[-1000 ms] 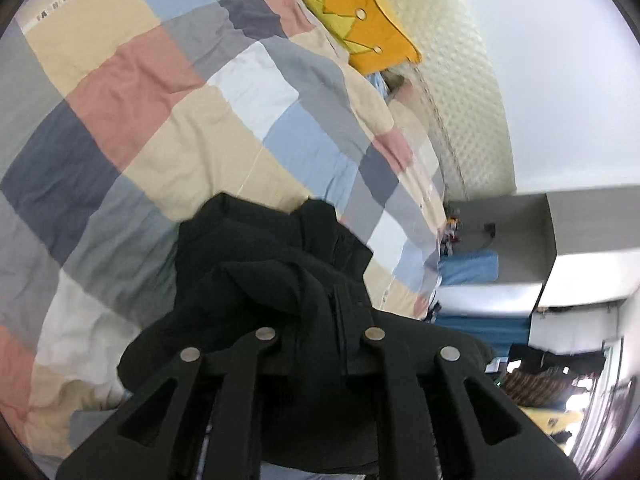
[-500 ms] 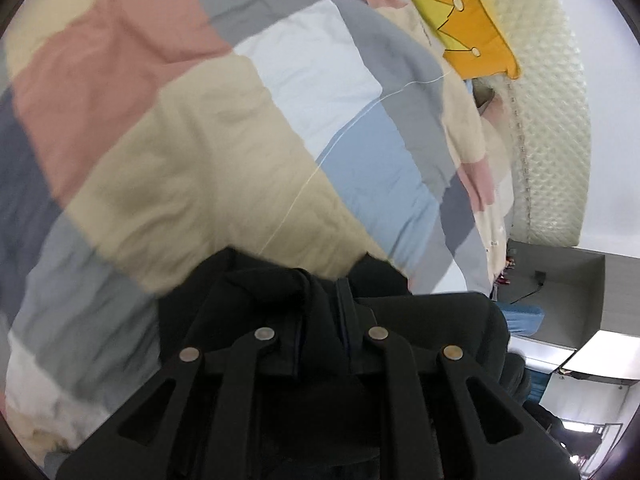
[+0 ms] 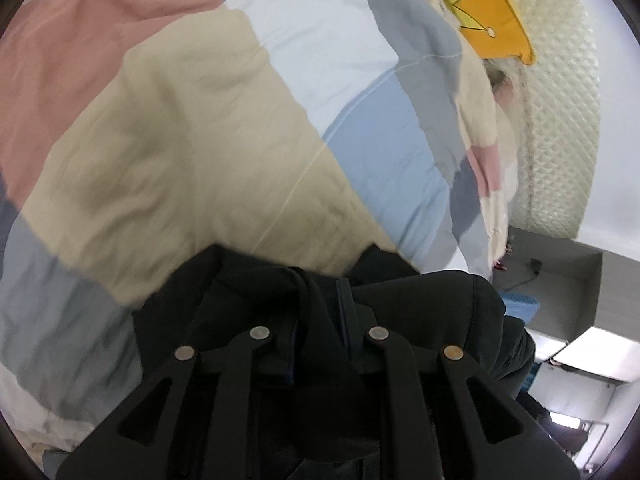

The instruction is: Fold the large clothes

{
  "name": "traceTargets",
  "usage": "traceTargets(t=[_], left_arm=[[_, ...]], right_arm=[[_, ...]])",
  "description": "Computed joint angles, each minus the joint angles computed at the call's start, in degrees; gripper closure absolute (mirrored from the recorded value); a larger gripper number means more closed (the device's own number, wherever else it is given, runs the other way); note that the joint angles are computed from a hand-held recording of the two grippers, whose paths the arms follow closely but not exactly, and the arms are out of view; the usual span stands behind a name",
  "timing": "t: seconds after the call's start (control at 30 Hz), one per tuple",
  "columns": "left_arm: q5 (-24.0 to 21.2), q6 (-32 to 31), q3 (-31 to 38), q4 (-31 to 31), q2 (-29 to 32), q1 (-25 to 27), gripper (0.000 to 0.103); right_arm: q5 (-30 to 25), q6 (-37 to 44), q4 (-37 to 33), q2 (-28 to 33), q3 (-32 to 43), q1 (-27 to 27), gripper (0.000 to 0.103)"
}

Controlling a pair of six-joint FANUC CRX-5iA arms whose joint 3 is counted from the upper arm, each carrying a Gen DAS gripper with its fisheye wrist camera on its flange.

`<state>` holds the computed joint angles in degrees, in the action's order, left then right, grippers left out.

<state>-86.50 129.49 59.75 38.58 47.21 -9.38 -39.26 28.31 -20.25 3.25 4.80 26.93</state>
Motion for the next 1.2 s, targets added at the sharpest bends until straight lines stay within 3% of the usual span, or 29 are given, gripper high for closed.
traceTargets(t=[0.13, 0.2, 0.23, 0.27, 0.4, 0.47, 0.53, 0.63, 0.77, 0.93, 1.1, 1.2], left_arm=[[5.8, -5.3, -17.8, 4.2, -11.4, 1.3, 0.069], [6.7, -6.9, -21.3, 5.6, -14.4, 1.8, 0.044], [7.4, -7.9, -23.1, 5.9, -16.3, 2.1, 0.022], [8.1, -8.4, -23.7, 4.4, -18.2, 2.3, 0.017], [6.0, -12.4, -19.8, -1.3, -21.7, 2.2, 0.017], [1.6, -14.3, -11.7, -10.2, -21.1, -0.4, 0.017], [0.1, -17.1, -7.2, -16.3, -20.5, -3.8, 0.017], [2.9, -21.6, -7.6, -21.6, -20.7, -9.2, 0.017], [7.5, -26.8, -8.0, -30.1, -19.3, -17.8, 0.017], [8.2, -25.0, -3.7, -42.8, -15.5, -23.2, 0.017], [9.9, -23.5, -1.7, -44.5, -13.1, -22.6, 0.008], [11.1, -22.2, -0.3, -46.8, -11.7, -23.4, 0.007]], right_arm=[[-1.8, 0.9, 0.8, -5.0, -1.9, 1.2, 0.080], [-2.9, -1.1, 4.6, -7.7, -3.0, 2.9, 0.066], [-3.7, -3.1, 7.4, -9.2, -3.6, 4.0, 0.062], [-4.0, -5.7, 10.5, -11.0, -4.6, 5.3, 0.053], [-9.9, -13.2, 23.6, -14.7, -4.6, 11.1, 0.048], [-13.6, -15.1, 30.4, -14.8, -3.0, 15.3, 0.045], [-18.0, -15.1, 36.6, -12.1, 0.4, 20.0, 0.043], [-23.9, -13.1, 46.7, -3.9, 6.8, 27.6, 0.043], [-23.5, -9.6, 52.9, 4.9, 10.1, 32.4, 0.036], [-23.0, -14.6, 59.6, 11.4, 9.2, 33.6, 0.032], [-18.8, -17.8, 60.9, 12.6, 6.9, 30.9, 0.025], [-20.5, -15.4, 60.2, 15.3, 10.1, 29.9, 0.023]])
